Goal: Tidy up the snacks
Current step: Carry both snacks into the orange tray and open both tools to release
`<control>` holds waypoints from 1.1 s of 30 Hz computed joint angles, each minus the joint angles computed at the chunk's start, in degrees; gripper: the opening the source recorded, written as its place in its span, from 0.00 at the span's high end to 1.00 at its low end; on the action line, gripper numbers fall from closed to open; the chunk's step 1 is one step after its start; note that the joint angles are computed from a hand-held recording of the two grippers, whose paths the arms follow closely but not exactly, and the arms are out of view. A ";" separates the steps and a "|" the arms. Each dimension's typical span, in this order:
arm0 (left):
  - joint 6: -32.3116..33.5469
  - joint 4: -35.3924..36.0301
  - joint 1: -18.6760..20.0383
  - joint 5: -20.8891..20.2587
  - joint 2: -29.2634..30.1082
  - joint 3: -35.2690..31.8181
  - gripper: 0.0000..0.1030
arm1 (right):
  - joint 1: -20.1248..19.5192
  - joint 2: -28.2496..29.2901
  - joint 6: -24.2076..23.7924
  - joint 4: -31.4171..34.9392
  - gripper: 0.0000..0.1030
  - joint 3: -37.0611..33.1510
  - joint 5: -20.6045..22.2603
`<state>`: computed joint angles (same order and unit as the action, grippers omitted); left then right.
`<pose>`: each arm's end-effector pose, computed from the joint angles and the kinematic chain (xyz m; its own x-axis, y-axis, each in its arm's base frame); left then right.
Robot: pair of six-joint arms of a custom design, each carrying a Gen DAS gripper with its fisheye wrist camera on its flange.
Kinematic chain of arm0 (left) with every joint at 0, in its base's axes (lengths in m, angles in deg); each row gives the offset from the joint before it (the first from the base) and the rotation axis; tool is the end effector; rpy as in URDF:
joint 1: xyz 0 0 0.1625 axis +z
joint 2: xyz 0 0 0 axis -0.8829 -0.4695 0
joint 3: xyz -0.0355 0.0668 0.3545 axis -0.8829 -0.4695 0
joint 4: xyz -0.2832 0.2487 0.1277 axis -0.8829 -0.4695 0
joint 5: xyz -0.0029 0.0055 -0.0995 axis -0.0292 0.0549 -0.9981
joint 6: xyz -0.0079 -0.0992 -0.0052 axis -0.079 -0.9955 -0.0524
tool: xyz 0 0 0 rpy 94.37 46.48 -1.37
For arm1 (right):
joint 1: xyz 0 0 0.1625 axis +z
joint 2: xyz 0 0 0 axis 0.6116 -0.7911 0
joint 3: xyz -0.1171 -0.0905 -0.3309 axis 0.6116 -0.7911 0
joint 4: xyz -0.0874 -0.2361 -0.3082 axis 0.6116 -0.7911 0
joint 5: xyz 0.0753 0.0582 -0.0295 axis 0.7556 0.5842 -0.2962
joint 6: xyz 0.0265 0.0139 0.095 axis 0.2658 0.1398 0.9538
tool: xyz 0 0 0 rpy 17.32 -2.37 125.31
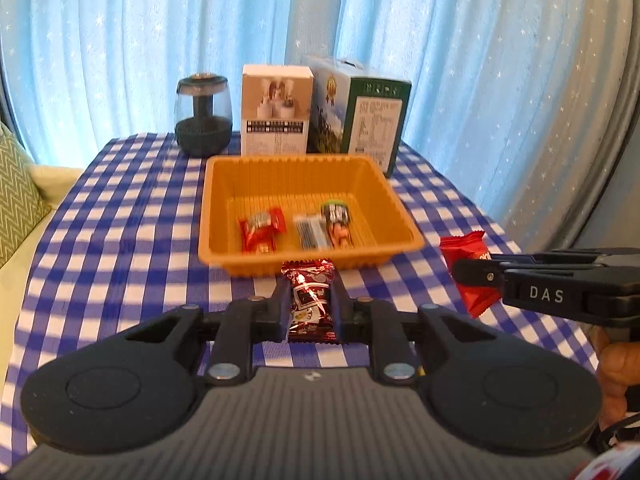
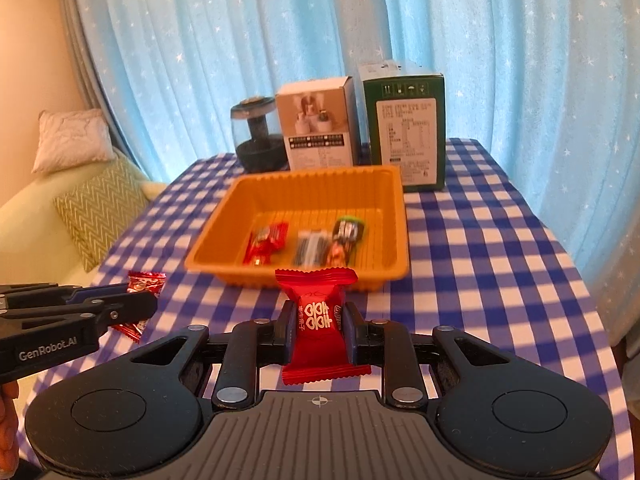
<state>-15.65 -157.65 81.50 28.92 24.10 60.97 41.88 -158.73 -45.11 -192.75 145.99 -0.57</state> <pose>-0.3568 -0.3605 0.0448 -0.7759 -0.0233 -0.6305 0.4869 0.6133 -0.6219 0.0631 -0.4174 0.2655 -0.7741 -0.4212 0.4726 -0.6278 0.6066 -0.4878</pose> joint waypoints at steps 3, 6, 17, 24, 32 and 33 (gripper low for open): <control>5.02 -4.39 2.38 0.74 0.55 -1.46 0.82 | 1.44 3.88 2.16 0.40 0.76 -4.27 -0.98; 10.02 -8.48 5.15 0.86 1.54 -3.36 0.82 | 2.62 7.67 3.67 0.95 0.76 -8.46 -1.66; 24.65 -19.74 13.92 -1.52 7.43 -11.16 0.82 | 4.93 20.22 7.63 3.02 0.76 -21.85 -4.51; 29.52 -22.50 17.23 -3.63 10.78 -15.18 0.82 | 5.06 24.95 9.03 4.90 0.76 -27.06 -5.65; 31.43 -23.46 19.08 -4.69 13.40 -17.99 0.82 | 4.72 26.63 9.07 5.06 0.76 -28.73 -5.94; 31.54 -23.48 19.26 -4.70 13.65 -18.31 0.82 | 4.68 26.76 9.05 5.07 0.76 -28.89 -5.96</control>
